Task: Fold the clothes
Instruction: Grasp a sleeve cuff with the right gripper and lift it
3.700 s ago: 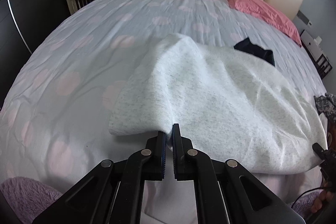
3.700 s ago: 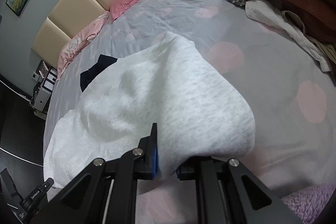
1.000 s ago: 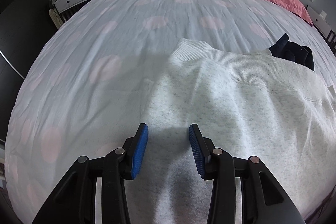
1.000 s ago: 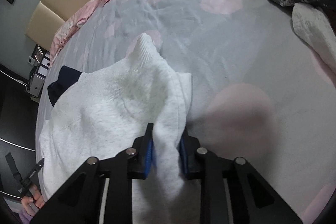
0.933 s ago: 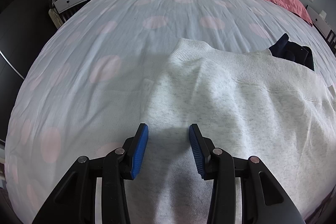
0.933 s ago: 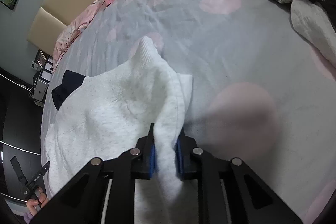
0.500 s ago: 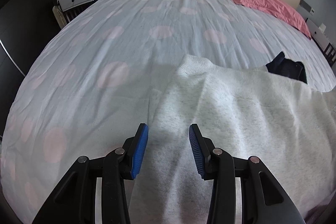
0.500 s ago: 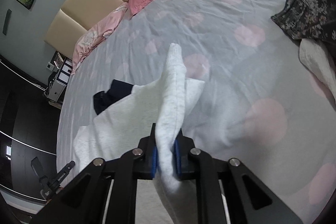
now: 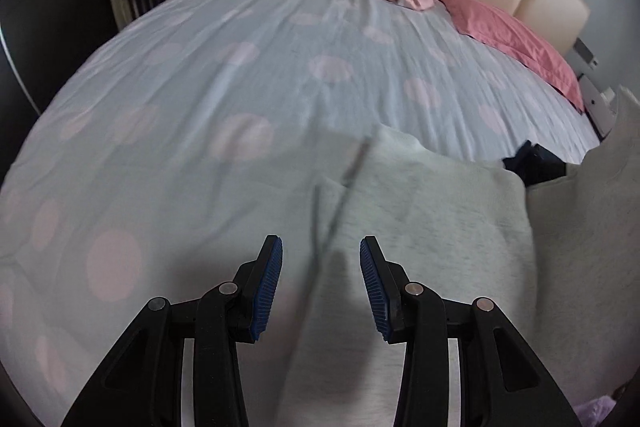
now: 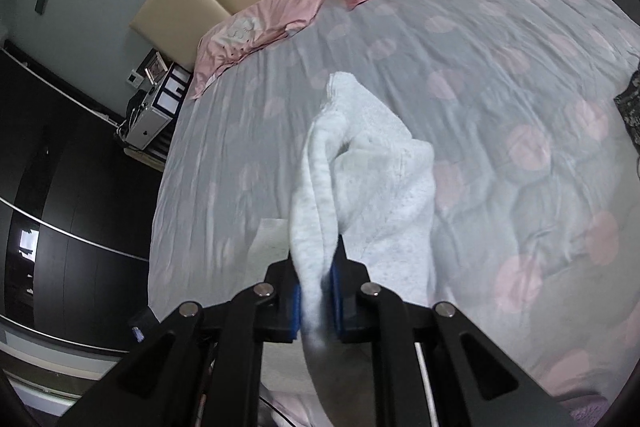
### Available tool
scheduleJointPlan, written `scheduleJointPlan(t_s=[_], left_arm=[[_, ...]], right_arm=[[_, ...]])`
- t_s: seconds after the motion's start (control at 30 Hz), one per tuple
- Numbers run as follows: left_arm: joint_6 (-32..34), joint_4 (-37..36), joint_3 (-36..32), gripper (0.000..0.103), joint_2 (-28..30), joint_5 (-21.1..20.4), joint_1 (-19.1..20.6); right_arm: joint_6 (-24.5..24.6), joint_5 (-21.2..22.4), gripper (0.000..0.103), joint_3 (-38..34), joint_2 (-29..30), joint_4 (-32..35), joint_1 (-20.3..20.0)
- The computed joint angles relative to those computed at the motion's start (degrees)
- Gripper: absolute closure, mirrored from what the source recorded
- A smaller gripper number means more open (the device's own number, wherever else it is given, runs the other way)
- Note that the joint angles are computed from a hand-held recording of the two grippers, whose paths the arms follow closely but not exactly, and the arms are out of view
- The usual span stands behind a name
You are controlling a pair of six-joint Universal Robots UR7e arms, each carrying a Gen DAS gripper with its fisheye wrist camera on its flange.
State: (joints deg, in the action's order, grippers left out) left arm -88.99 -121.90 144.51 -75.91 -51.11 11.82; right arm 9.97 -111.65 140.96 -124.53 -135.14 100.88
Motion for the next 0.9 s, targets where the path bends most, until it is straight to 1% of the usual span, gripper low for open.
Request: scheduleJointPlan(t_s=[0.07, 0.1, 0.17, 0.33, 0.43, 0.53, 0.6, 0.73, 0.77, 0.8, 0.87, 0.9], left_arm=[[-1.53, 2.6, 0.44, 0.06, -2.35, -0.49, 0.09], [-2.07, 3.12, 0.92, 0.06, -3.73, -0.86, 0.24], [-2.81, 3.22, 2.21, 0.06, -6.76, -1.31, 0.62], [-4.15, 4.05, 3.76, 0.06, -10.51, -0.78, 1.4], [-3.57, 2.97, 4.59, 0.06, -11.57, -0.51, 2.64], [-2.87, 1.73, 5.41, 0.06, -12.79, -0.32, 4.14], [-2.26, 0.46, 5.99, 0.06, -13.43, -0.09, 4.9], [-0.33, -1.9, 6.62, 0.06, -13.13, -0.09, 5.78], [0.26, -2.49, 6.61, 0.06, -12.83, -0.07, 6.1], [0.45, -2.76, 6.72, 0.06, -12.97, -0.08, 6.14], [0.09, -2.54, 6.93, 0.06, -13.78, 0.05, 5.81], [-0.35, -2.13, 7.03, 0.06, -14.37, 0.15, 5.49]], right_arm=[[3.0, -2.0, 0.092, 0.2, 6.49, -3.88, 4.44], [4.32, -2.58, 0.092, 0.31, 9.57, -5.85, 5.97], [6.22, -2.61, 0.092, 0.81, 15.44, -10.09, 7.73], [8.77, -1.21, 0.092, 1.63, 30.77, -19.46, 10.02], [9.53, -2.3, 0.093, 2.06, 39.27, -23.86, 10.5], [9.53, -3.65, 0.093, 2.77, 45.63, -27.19, 9.72], [9.5, -4.0, 0.093, 3.25, 49.02, -29.37, 8.86], [10.19, -4.7, 0.092, 3.68, 53.65, -32.59, 7.71], [10.28, -4.49, 0.091, 3.78, 53.53, -32.46, 7.61], [10.37, -4.28, 0.088, 3.88, 53.4, -32.31, 7.51], [10.55, -3.86, 0.086, 4.08, 53.08, -31.97, 7.36], [10.7, -3.87, 0.082, 4.09, 51.96, -31.03, 8.18]])
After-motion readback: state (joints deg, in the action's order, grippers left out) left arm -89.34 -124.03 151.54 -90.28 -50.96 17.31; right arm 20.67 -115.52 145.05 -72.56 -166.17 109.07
